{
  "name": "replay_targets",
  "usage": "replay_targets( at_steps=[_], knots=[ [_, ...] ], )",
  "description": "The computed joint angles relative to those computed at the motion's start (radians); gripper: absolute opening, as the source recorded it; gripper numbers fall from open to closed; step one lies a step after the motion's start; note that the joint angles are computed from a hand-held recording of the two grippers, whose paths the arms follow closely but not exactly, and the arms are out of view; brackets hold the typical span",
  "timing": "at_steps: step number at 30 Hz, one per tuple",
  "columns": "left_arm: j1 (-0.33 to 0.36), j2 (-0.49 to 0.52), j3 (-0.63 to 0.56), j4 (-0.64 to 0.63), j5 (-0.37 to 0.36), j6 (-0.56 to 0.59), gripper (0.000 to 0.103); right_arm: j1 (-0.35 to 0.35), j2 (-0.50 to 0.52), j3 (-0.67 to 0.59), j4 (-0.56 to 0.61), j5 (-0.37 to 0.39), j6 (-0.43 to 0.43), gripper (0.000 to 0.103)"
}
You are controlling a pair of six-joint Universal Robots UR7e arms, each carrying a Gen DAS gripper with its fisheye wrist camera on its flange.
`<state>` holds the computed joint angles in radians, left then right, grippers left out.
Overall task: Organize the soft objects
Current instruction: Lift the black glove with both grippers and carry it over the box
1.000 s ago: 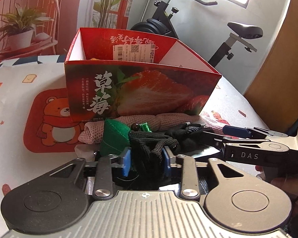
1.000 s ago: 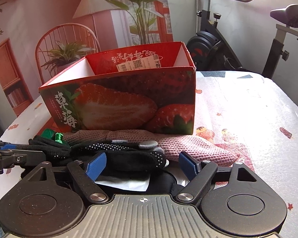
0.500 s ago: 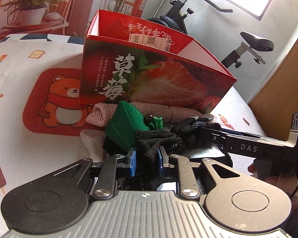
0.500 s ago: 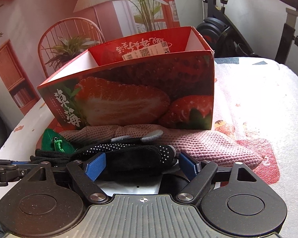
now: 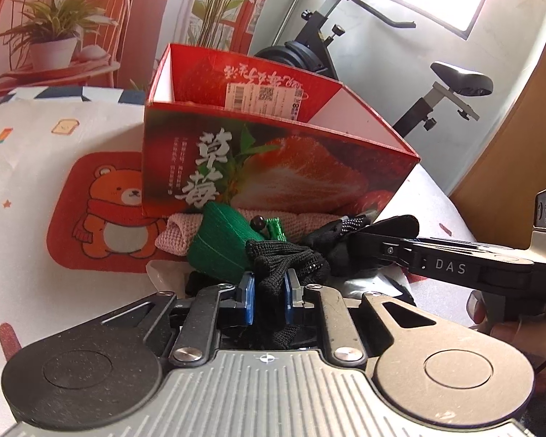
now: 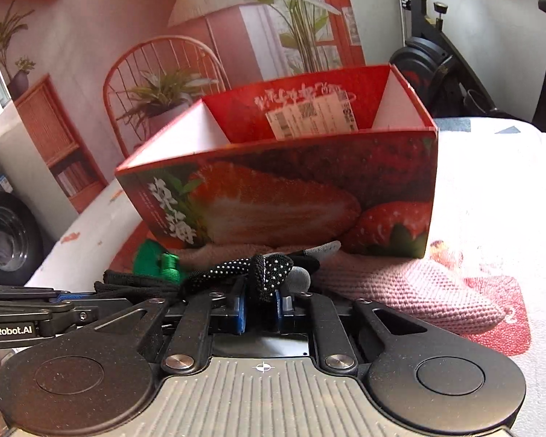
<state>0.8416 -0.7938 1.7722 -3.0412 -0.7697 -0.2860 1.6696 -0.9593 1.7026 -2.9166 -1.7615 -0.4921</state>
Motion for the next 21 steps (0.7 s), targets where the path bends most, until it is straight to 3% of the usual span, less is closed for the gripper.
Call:
replay_targets(
  at_steps=[21],
  knots=[
    [-0.039, 0.002, -0.061, -0.133, 0.04, 0.164, 0.016, 0.044, -0.05, -0.025, -0.05, 0.087, -0.008, 0.013]
  ],
)
